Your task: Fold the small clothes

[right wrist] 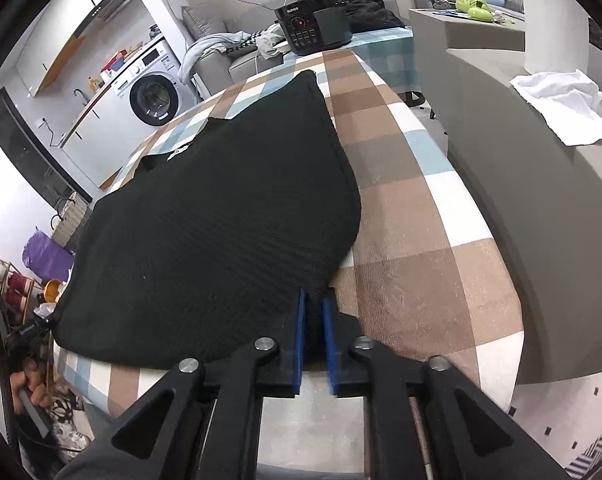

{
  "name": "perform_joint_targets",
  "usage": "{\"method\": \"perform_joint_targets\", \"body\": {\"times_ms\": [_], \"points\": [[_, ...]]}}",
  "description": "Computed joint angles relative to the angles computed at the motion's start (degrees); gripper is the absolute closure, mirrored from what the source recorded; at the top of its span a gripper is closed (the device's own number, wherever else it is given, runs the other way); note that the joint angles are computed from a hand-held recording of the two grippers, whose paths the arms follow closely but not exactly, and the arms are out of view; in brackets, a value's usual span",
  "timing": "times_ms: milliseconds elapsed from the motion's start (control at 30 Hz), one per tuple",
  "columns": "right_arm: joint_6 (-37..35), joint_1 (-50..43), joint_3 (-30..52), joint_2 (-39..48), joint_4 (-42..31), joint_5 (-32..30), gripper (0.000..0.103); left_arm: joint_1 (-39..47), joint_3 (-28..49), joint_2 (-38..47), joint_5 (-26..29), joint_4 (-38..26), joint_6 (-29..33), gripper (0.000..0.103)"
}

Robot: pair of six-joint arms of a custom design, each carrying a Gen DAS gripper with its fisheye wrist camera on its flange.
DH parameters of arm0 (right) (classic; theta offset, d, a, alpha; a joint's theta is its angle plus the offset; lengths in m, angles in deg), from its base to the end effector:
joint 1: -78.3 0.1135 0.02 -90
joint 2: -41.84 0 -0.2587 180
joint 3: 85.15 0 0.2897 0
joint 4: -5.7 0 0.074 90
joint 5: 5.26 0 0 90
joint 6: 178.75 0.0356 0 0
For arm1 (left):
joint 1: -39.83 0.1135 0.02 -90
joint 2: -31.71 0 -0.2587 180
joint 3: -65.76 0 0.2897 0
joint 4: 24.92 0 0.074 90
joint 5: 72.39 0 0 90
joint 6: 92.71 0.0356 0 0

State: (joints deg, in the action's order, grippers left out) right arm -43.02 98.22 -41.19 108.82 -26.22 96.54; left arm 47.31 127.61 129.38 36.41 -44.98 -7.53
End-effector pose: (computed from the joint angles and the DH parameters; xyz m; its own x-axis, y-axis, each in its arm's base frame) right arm 0.2356 0.0776 0.1492 -0.6969 0.4930 -0.5208 0.3954 0.8700 0.2945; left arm 0.3484 0.0342 0.1112 -0.8226 -0.1882 -0.5365 -0.0132 0.9497 -0.3130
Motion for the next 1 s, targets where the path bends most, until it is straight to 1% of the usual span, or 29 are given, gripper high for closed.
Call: {"method": "perform_joint_targets", "body": {"times_ms": [33,67,100,133,167,200,233,300,367,433,500,667,733,833,900,1000], "points": [[0.4,0.2,0.3,-0.5,-0.7,1.4,0.078,0.2,0.0,-0.3,0.1,-0.5,-0.2,0.096],[0.5,0.4,0.1,-1.5,-1.0,2.5,0.075,0.3,0.0,-0.5,0.1,-1.1,-0.3,0.094],[0.7,0.6,-0.2,-2.8,-0.8,3.9,0.070,0.4,0.0,-0.9,-0.2,-1.5,-0.4,0.087],[1.0,0.8,-0.1,-4.0,-1.0,5.2,0.066,0.6,-0.1,-1.3,-0.7,-2.1,-0.7,0.077],[1.1,1.1,0.2,-4.7,-1.4,6.3,0.063,0.7,-0.4,-1.8,-1.0,-2.1,-1.2,0.070],[1.0,1.7,1.0,-5.0,-2.0,7.8,0.060,1.0,-0.8,-2.3,-1.1,-2.1,-1.8,0.059],[0.4,2.5,2.3,-4.5,-2.9,9.2,0.060,1.5,-1.4,-2.9,-0.7,-1.8,-2.7,0.056],[-0.6,3.8,4.6,-2.7,-3.5,10.1,0.060,2.4,-2.5,-4.0,0.8,-1.6,-3.3,0.055],[-1.6,5.1,6.6,0.2,-2.4,9.0,0.058,2.6,-3.3,-4.9,1.1,-2.3,-3.4,0.055],[-2.2,6.5,8.4,3.8,-0.7,7.6,0.052,2.4,-4.1,-5.9,1.2,-3.0,-3.1,0.055],[-2.7,8.2,10.9,8.9,1.3,6.5,0.051,1.9,-5.6,-7.6,0.9,-3.0,-2.9,0.054],[-4.1,10.7,15.9,18.5,5.4,2.5,0.050,-1.0,-8.8,-11.7,-2.1,-3.3,-1.8,0.053],[-4.0,11.9,17.7,21.5,5.9,2.0,0.050,-1.7,-9.6,-12.8,-3.0,-3.4,-1.8,0.052],[-4.4,12.5,19.5,24.0,5.2,1.1,0.049,-2.5,-10.5,-14.2,-3.4,-3.8,-1.9,0.049],[-3.9,12.5,19.6,24.4,4.6,0.8,0.046,-3.0,-11.1,-14.7,-3.8,-3.6,-1.9,0.046],[-2.1,12.6,19.7,24.5,3.7,0.9,0.044,-3.7,-11.4,-14.7,-3.2,-3.6,-1.4,0.046]]}}
